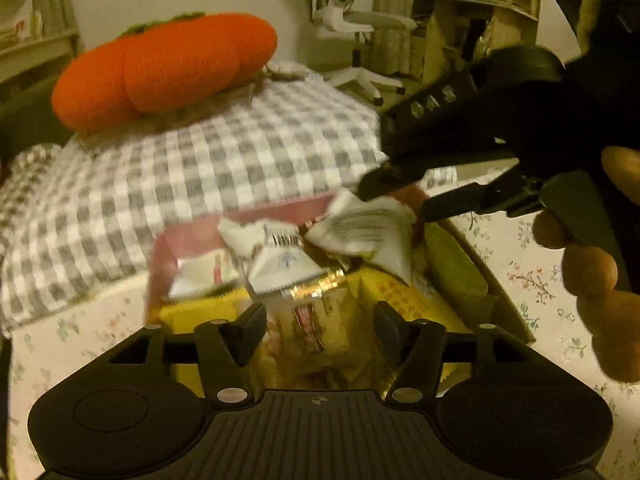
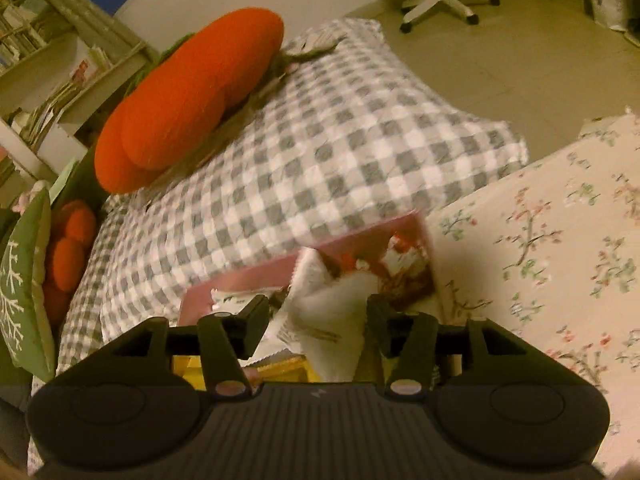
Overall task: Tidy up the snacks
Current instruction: 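Carry the cake pack and white wrapper into the box and open both grippers, then withdraw both grippers from the box toward the remaining packs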
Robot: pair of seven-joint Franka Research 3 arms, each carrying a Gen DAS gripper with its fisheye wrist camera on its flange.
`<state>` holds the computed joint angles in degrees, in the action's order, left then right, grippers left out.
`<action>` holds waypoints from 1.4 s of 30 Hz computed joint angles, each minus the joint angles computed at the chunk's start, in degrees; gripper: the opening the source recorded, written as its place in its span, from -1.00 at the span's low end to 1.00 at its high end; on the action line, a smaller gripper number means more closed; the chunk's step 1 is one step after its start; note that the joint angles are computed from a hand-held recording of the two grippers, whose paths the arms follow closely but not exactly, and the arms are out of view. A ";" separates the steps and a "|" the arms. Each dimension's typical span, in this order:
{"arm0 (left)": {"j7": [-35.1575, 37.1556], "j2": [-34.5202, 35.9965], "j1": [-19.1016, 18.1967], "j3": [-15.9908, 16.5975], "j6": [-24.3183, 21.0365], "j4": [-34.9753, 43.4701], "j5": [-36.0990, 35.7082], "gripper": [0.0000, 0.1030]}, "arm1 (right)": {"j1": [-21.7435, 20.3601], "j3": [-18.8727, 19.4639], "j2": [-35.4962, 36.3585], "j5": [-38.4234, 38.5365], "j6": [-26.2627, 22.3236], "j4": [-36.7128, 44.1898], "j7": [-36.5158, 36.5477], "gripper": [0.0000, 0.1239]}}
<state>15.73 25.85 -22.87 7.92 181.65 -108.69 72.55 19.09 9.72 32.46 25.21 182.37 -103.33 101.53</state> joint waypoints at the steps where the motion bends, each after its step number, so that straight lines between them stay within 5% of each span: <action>1: -0.47 -0.63 0.07 0.27 0.19 -0.37 0.09 0.20 | 1.26 -1.66 -0.61 -0.30 -0.17 -0.45 0.53 -0.18; 3: -0.87 -2.12 1.52 -0.21 0.77 -1.53 -1.47 0.22 | 4.91 -6.34 -1.97 -1.14 -1.29 -1.29 2.81 -0.18; 6: 3.39 -4.33 5.83 -3.74 0.78 -4.28 -9.31 0.24 | 2.36 -4.71 -3.89 -0.82 -3.85 -2.43 3.36 -0.16; 9: 10.68 -6.56 10.05 -8.58 -0.99 -7.01 -17.81 0.24 | 4.91 -8.84 -5.18 -3.59 -10.66 -1.94 7.38 -0.15; 12: 13.16 -9.10 7.91 -7.58 -3.81 -8.78 -19.26 0.24 | 7.88 -12.66 -6.78 -10.78 -18.74 -1.36 11.71 -0.10; 16: 16.88 -10.70 7.89 -10.30 -8.72 -9.20 -22.74 0.24 | 6.07 -10.19 -10.11 -14.70 -24.00 -3.44 11.63 -0.04; 19: 19.65 -12.81 8.16 -13.06 -13.64 -10.61 -26.83 0.28 | 1.20 -4.58 -14.29 -7.32 -22.97 -8.10 6.95 0.06; 23: 24.48 -15.96 10.02 -15.81 -12.46 -15.73 -32.48 0.32 | -0.19 -2.61 -19.01 -2.00 -22.39 -13.59 2.81 0.09; 29: 35.29 -16.28 10.79 -19.93 -20.21 -18.22 -43.61 0.35 | 2.00 -3.87 -21.41 -6.62 -25.83 -17.67 3.66 0.09; 33: 39.75 -15.92 10.58 -20.44 -18.61 -19.84 -47.41 0.35 | 2.82 -5.26 -19.58 -10.53 -28.84 -17.08 7.03 0.10; 42: 36.78 -15.13 7.04 -17.63 -17.43 -20.41 -39.86 0.38 | 5.01 -6.34 -20.40 -22.13 -29.07 -19.02 8.86 0.13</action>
<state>52.52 10.72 -15.82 -9.72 164.22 -129.10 32.68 24.10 3.38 12.07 3.09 153.29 -122.36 110.39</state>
